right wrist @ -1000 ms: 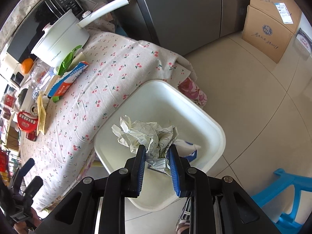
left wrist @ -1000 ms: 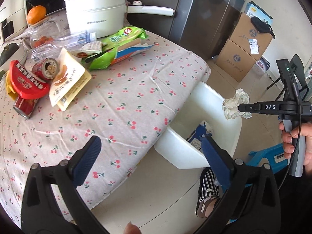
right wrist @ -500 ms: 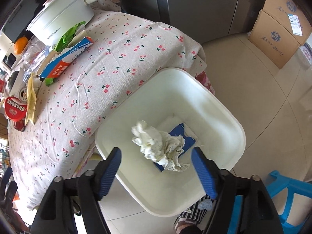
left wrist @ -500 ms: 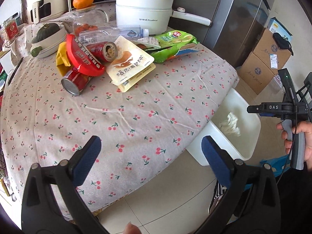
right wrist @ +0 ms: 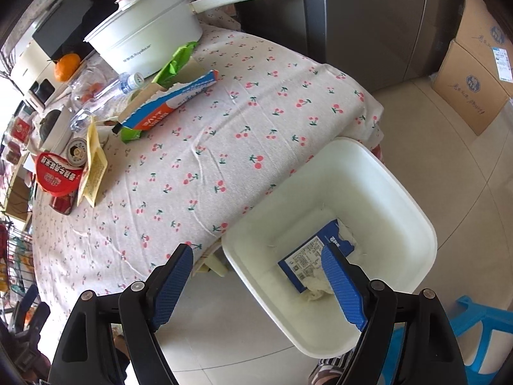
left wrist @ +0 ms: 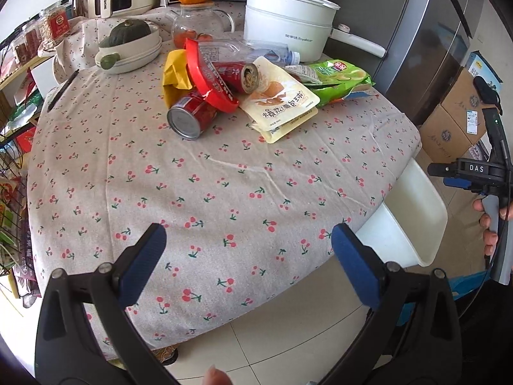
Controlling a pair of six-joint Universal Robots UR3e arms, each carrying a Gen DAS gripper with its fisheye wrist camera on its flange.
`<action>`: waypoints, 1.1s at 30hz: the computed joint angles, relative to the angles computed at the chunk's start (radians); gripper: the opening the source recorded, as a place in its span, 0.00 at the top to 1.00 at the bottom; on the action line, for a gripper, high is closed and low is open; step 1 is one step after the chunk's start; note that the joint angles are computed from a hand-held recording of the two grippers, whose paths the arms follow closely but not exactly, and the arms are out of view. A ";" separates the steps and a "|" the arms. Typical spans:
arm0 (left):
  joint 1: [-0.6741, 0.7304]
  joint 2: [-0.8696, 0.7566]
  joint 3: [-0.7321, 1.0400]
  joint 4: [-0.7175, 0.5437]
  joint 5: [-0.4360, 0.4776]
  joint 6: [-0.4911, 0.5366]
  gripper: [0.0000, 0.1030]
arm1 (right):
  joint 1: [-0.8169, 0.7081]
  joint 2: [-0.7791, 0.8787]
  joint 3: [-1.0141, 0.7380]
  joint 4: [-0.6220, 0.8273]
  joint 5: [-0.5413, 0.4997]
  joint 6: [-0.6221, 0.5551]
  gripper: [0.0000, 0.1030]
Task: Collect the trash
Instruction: 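Grasp the red-lidded noodle cup with the left gripper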
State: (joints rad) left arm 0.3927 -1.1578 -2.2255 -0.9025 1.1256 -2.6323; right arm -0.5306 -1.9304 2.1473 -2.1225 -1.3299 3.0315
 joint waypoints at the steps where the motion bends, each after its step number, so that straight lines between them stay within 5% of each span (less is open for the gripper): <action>1: 0.009 -0.009 0.005 0.003 0.001 -0.004 0.01 | 0.018 0.002 -0.009 -0.005 0.001 0.013 0.19; 16: -0.067 -0.380 0.221 0.319 0.058 -0.222 0.02 | 0.287 0.191 -0.168 -0.162 -0.075 0.146 0.18; 20: -0.102 -0.503 0.305 0.372 -0.006 -0.253 0.27 | 0.304 0.234 -0.207 -0.176 -0.072 0.153 0.18; 33: -0.230 -0.804 0.559 0.482 0.132 -0.456 0.43 | 0.309 0.314 -0.257 -0.191 -0.089 0.141 0.18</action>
State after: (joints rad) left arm 0.1628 -1.9618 -1.6662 -0.4207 1.2572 -3.0882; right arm -0.2211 -1.6169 1.8900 -2.3131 -1.4187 3.1723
